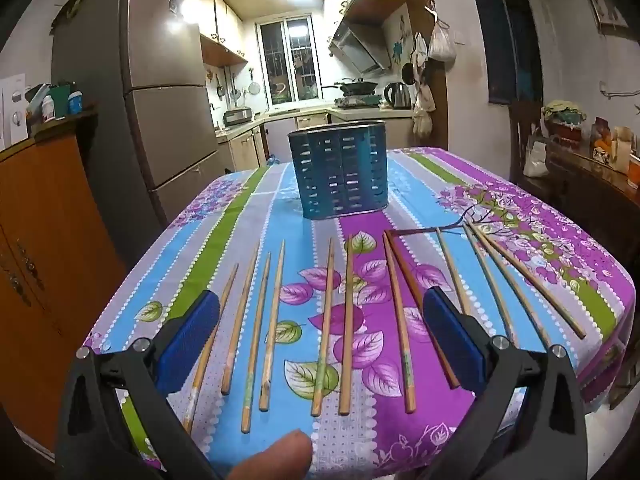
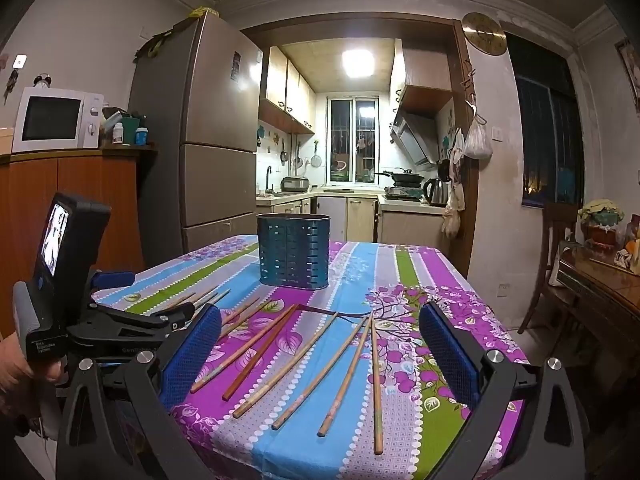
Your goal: Organize utensils
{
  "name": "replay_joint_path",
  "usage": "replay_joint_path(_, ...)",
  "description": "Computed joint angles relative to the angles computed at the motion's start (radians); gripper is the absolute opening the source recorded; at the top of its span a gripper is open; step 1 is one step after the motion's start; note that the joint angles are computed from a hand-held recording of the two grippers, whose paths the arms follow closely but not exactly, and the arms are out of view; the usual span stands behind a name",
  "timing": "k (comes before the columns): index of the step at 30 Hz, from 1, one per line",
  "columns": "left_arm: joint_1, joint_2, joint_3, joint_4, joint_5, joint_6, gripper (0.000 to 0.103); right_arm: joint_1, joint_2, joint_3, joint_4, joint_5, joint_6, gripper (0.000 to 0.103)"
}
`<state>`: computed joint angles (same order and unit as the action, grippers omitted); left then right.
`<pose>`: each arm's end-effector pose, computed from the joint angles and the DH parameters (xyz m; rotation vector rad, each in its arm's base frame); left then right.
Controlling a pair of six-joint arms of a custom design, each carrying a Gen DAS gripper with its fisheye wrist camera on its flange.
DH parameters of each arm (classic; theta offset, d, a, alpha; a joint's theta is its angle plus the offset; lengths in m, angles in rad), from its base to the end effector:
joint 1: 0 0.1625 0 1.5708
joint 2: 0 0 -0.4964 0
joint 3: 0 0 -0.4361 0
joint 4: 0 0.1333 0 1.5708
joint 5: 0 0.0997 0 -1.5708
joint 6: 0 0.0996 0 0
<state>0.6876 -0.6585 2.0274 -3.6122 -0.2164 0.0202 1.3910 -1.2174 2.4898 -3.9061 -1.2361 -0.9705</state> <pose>-0.2952 -0.5408 0.0844 0.3371 1.8769 -1.2002 0.0863 -0.4534 0.2528 1.1635 -2.1587 1.4280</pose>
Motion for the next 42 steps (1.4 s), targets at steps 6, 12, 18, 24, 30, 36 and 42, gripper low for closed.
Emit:
replay_joint_path(6,0.003,-0.018,0.010,0.086,0.011,-0.066,0.098,0.000,0.002,0.001,-0.005,0.001,-0.009,0.098)
replay_joint_path(12,-0.004,-0.001,0.001,0.011,0.016,0.006,0.098,-0.009,0.025,0.002,-0.030,0.005,-0.021,0.098)
replay_joint_path(18,-0.006,-0.002,-0.002,0.028,0.010,-0.003,0.098,-0.004,0.008,0.000,-0.004,-0.006,-0.018,0.098)
replay_joint_path(24,-0.005,-0.002,-0.006,0.023,0.007,0.009,0.098,-0.005,0.008,-0.001,0.001,-0.007,-0.021,0.098)
replay_joint_path(30,-0.005,-0.003,-0.007,0.046,0.004,-0.012,0.098,-0.004,0.012,-0.001,-0.003,-0.009,-0.020,0.098)
replay_joint_path(36,-0.004,-0.006,-0.008,0.053,0.003,-0.019,0.098,-0.003,0.013,-0.001,-0.006,-0.013,-0.019,0.098)
replay_joint_path(42,-0.013,0.021,-0.003,-0.188,0.026,0.170,0.098,-0.043,-0.004,0.015,-0.020,0.012,-0.057,0.098)
